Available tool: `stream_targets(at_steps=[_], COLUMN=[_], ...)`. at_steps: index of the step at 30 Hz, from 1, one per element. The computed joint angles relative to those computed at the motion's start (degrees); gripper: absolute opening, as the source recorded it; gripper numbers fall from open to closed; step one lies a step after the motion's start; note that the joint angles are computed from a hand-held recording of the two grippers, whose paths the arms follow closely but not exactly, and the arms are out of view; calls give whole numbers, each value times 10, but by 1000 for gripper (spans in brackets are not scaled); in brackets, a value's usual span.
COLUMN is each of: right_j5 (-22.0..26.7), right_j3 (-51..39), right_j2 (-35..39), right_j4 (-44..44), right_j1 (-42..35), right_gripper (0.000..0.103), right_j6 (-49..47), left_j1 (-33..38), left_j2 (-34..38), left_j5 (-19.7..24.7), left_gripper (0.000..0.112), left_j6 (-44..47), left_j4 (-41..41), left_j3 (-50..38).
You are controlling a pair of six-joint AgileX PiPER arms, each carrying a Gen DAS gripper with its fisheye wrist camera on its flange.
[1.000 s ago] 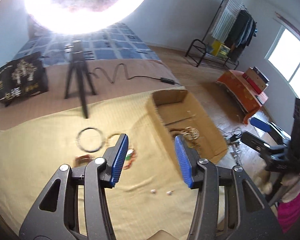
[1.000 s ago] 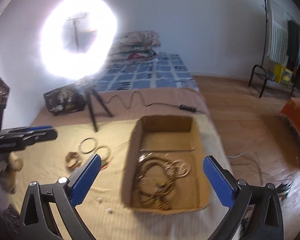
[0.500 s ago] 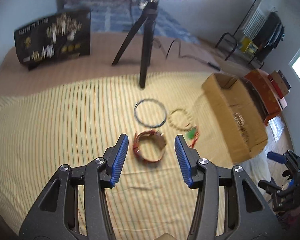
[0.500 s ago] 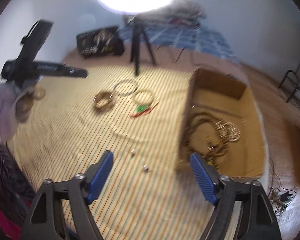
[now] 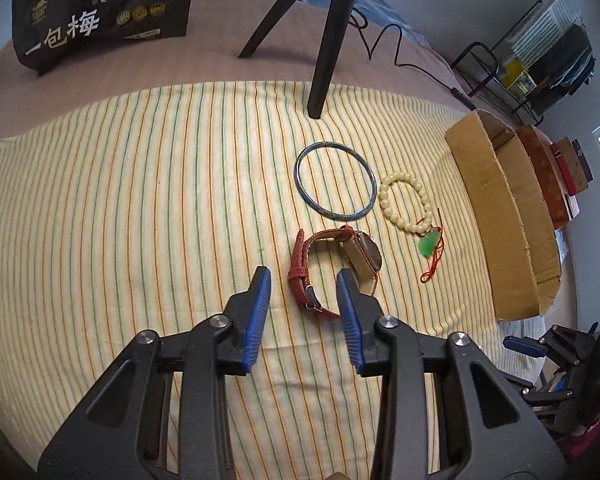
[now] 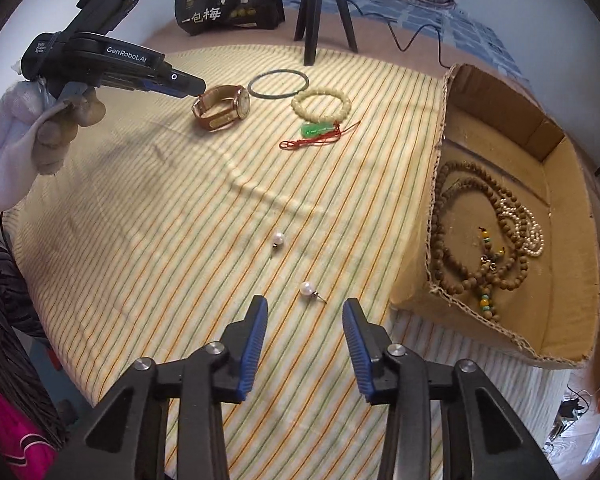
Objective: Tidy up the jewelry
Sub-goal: 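Move the left tool to the red-strap watch and close on its strap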
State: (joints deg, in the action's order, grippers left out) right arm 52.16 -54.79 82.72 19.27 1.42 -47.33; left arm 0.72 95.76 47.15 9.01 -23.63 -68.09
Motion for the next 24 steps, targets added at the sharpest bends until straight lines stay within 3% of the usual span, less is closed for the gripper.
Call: stream_targets(at_steps=[17,24], right_j5=[-32,-43], right_j3=[-14,-18], right_j2=[54,64], right_j4=[-39,-59], right_j1=[48,62], right_gripper=[27,13], right_j6=[25,45], left_j1=[-20,-22], left_j2=[47,52], left_j5=[-5,-10], left_gripper=[23,15], left_j6=[-10,-22], left_j4=[15,28], left_j3=[-18,-20])
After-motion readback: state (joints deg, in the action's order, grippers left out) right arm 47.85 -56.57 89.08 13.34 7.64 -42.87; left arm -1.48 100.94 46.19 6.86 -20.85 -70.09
